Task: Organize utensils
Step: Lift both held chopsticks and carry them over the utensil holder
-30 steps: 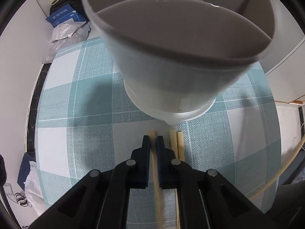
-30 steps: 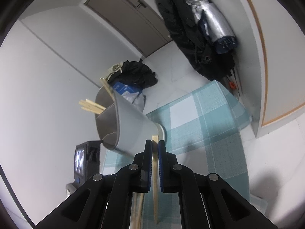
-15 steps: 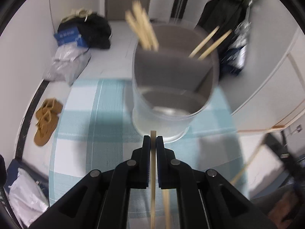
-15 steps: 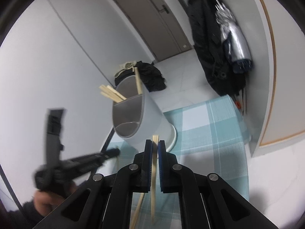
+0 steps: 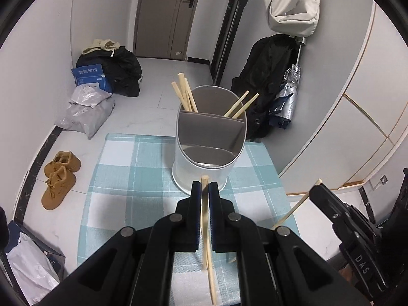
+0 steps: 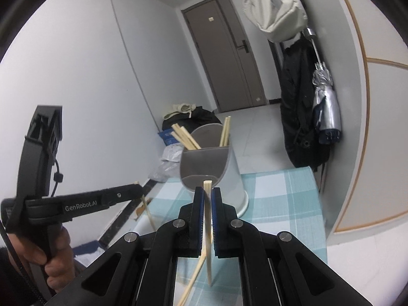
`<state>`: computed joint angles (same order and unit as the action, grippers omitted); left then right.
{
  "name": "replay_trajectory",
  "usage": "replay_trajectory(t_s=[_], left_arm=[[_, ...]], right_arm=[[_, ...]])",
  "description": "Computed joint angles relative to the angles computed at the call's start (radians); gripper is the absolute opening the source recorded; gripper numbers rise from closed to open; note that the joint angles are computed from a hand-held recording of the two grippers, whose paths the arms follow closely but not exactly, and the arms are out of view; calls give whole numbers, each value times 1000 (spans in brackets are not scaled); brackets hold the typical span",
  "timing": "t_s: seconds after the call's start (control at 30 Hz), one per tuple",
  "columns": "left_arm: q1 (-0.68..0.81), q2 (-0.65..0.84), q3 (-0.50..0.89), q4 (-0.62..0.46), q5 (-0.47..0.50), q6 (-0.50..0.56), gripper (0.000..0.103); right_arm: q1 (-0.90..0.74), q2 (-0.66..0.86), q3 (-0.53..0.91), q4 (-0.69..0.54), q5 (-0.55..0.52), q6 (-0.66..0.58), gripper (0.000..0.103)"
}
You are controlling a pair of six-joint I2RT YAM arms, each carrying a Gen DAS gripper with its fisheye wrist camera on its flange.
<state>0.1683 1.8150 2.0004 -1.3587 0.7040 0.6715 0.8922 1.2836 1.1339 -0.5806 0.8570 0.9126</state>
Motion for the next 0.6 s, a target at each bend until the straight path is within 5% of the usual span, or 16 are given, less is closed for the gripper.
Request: replay_trajectory(t_s=[0.6], left_arm=[[5,35,117,-130,-9,105,2]], right_arm=[[6,40,55,-35,24,-22,5]])
